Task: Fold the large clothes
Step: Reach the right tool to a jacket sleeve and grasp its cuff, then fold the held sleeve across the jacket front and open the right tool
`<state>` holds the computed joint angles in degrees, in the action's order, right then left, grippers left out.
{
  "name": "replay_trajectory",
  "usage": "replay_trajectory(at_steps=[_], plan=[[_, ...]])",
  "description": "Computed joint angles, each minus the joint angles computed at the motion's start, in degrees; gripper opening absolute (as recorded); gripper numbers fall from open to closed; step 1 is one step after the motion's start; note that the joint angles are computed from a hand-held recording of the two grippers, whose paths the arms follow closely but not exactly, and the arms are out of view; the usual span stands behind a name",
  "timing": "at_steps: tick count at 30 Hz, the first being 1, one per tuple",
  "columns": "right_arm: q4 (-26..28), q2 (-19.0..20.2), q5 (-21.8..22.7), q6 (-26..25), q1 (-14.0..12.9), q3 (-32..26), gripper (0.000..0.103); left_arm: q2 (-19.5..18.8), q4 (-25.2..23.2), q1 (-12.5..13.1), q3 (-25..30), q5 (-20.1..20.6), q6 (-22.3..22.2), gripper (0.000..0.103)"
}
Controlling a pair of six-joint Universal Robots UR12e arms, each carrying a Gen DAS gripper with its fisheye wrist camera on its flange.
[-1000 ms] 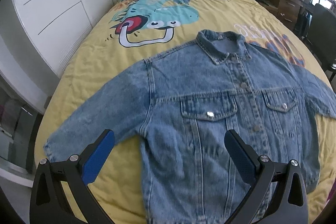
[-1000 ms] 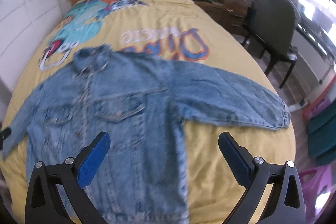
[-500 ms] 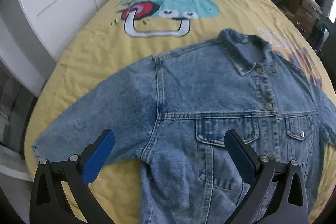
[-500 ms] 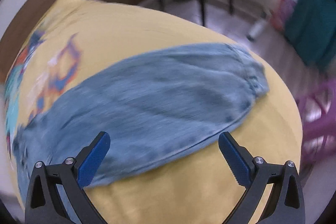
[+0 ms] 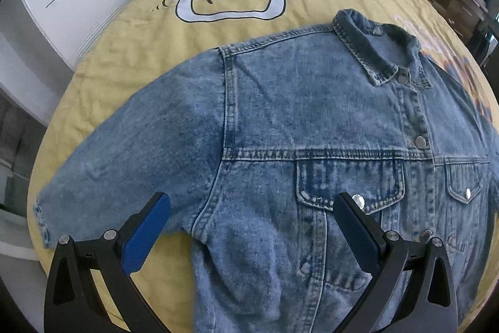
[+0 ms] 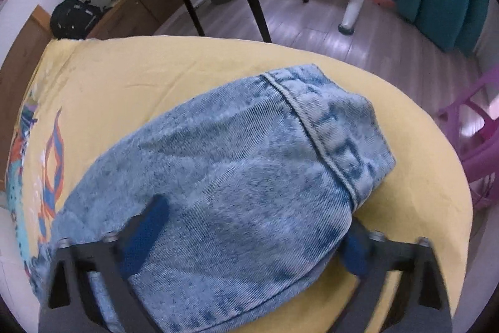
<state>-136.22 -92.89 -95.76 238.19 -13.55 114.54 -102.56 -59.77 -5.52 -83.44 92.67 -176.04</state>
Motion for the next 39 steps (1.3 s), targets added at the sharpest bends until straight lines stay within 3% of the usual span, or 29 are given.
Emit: replay_trajectory(at_steps=[1,3,4,5,8,11,13,16,19,23,30,35,39], plan=[[-0.16,-0.19,0.52,-0.44,-0.11,0.2,0.042,-0.05,0.04,0.06,-0.02,-0.32,-0.03,0.102],[-0.91,-0.57,2.87,-0.96,-0.51,0.75,0.032,-0.17,0.12,0.2,-0.03,-0.98,0.02,0.102],[-1.68,-0.73,3.79,-1.58,-0.79,1.0,0.016,-0.18,0.11,0.22,-0.08,-1.02,0.16,0.102],[-2.79,-0.87,4.83,-2.06,-1.02,1.22,0.012,-0.23,-0.07,0.2,-0.02,-1.0,0.27,0.102],[-2.55,-0.85,3.01,-5.72,0.45,-0.6,0.01,-0.08,0.01,0.31,-0.36,-1.6,1.33,0.102],[-2.78,-0.5,1.17,-10.77,3.25,-3.85,0.01,-0.1,0.17,0.27,-0.56,-1.76,2.15,0.102],[-2.71,0.46,-0.01,-15.63,5.77,-7.49,0.01,0.08,0.57,0.79,-0.87,-3.96,1.96,0.102],[-2.86,2.71,0.42,-21.32,9.22,-12.86,0.01,0.46,0.97,1.89,-1.24,-8.04,1.08,0.102],[-3.17,5.82,1.6,-25.6,12.2,-18.49,0.01,0.54,1.09,2.26,-1.06,-8.06,0.92,0.102],[-3.92,10.39,4.29,-28.41,15.95,-25.41,0.01,0.56,1.22,2.98,-0.72,-8.64,1.55,0.102],[0.64,20.2,10.73,-33.13,21.74,-38.44,0.01,0.37,4.06,3.86,-0.76,-8.09,1.7,0.102],[3.39,24.97,14.27,-34.13,24.82,-42.86,0.01,-0.38,2.57,4.3,0.12,-7.59,1.99,0.102],[8.57,28.74,16.57,-35.38,26.52,-44.97,0.01,-0.67,1.76,4.47,0.15,-7.3,2.9,0.102]])
